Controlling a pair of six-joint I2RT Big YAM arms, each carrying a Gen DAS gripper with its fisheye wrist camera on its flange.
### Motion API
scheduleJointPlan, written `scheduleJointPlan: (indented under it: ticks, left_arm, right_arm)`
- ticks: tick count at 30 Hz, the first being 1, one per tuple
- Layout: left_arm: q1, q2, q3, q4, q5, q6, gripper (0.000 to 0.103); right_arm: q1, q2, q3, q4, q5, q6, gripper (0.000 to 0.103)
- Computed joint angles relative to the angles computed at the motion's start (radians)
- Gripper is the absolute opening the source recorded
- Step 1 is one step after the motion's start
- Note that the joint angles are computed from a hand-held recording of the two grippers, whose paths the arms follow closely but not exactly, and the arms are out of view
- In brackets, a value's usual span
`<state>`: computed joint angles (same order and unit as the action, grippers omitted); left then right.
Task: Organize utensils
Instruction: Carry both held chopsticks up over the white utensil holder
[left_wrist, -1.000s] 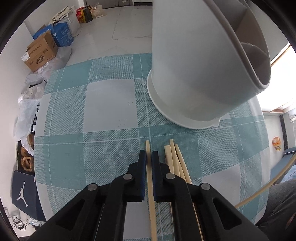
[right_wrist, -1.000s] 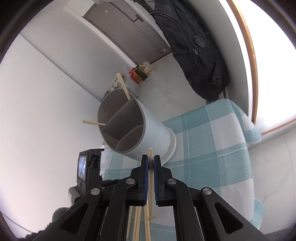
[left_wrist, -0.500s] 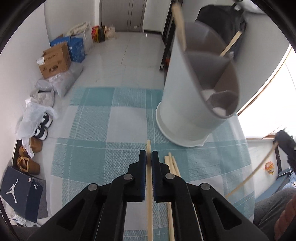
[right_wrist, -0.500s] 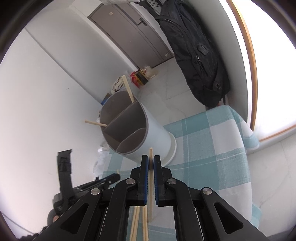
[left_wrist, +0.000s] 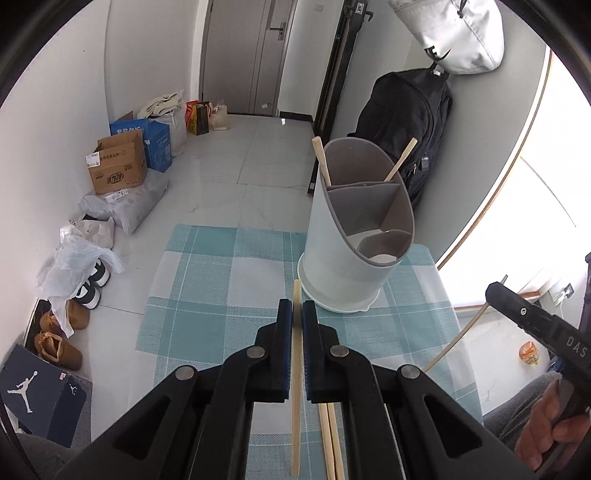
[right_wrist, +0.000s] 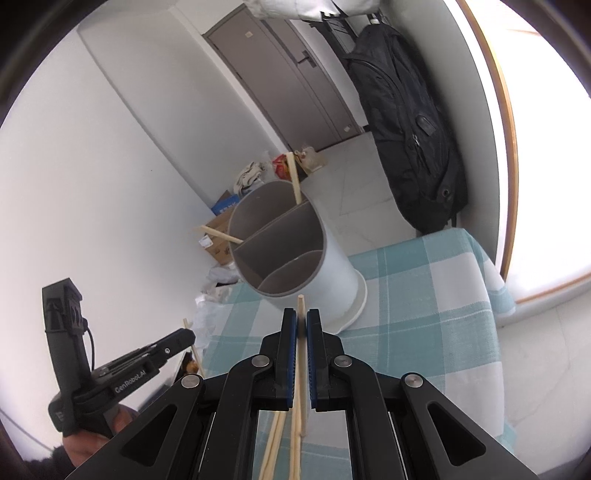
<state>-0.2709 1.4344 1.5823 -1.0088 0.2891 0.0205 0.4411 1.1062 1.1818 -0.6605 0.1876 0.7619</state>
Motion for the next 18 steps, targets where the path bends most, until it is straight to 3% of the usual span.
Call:
scheduleJointPlan:
  ticks: [9, 18]
  left_arm:
    - [0.012, -0.036, -0.013, 0.017, 0.043, 0.009, 0.001]
    - [0.006, -0.040, 0.021, 0.019, 0.075, 0.023, 0.001]
  right_arm:
    - [0.060, -0.013, 0.008, 0.001, 0.099, -0.021, 0.005]
    - [0.090, -0.013, 0.050, -0.001, 0.146, -0.059, 0.005]
